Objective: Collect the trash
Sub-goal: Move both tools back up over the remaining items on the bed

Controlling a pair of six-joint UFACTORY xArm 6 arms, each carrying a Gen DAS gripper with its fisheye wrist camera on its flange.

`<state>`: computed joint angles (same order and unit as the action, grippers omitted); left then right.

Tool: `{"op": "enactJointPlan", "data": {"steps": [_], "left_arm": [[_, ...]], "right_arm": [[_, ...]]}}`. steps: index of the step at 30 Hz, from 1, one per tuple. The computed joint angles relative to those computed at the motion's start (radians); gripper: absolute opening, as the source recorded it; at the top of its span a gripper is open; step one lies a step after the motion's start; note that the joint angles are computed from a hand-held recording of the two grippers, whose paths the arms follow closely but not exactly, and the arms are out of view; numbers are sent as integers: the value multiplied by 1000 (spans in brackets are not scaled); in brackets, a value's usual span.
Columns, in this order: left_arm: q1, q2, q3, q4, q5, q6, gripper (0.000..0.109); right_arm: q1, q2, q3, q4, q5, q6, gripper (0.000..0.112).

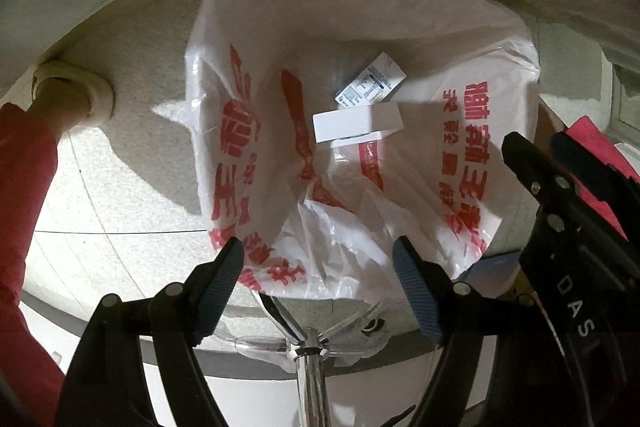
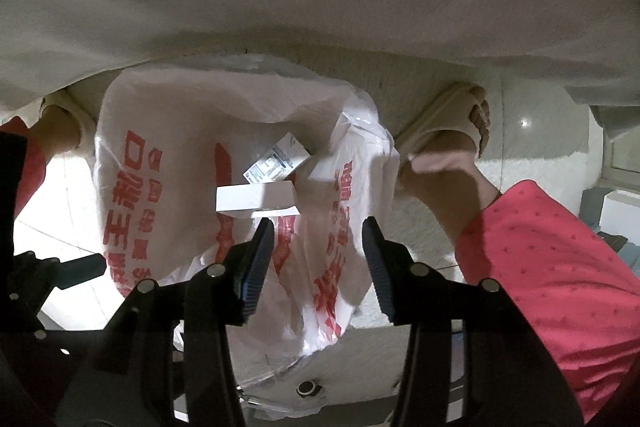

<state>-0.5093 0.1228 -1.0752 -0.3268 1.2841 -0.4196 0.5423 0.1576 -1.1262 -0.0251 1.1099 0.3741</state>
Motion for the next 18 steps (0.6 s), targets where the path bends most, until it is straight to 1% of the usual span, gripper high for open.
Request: {"op": "enactJointPlan", "data": {"steps": [3, 5, 7, 9, 10, 11, 12, 13, 16, 18], "left_arm": [[-2, -49, 18, 11, 8, -8, 75], [-4, -92, 28, 31, 15, -14, 75], [-15, -150, 24, 85, 32, -27, 75], [-20, -208, 18, 128, 40, -25, 76], [-18, -245, 11, 151, 47, -26, 77], [-13, -273, -2, 172, 60, -22, 78], [-6, -302, -11, 185, 66, -15, 81], [4, -328, -36, 204, 74, -9, 83], [48, -362, -126, 259, 104, 6, 87], [87, -354, -207, 260, 119, 29, 89]], "right_arm": [[2, -43, 14, 7, 5, -6, 45], [3, -101, 32, 18, 4, -15, 45], [5, -159, 46, 28, -7, -25, 52], [7, -236, 67, 27, -31, -42, 68], [9, -298, 82, 25, -54, -72, 70], [10, -326, 83, 17, -61, -87, 72], [10, -367, 77, 5, -66, -117, 78], [7, -389, 71, 3, -70, -137, 79], [-18, -452, 19, -20, -97, -211, 87], [-41, -476, -23, -33, -127, -250, 95]]}}
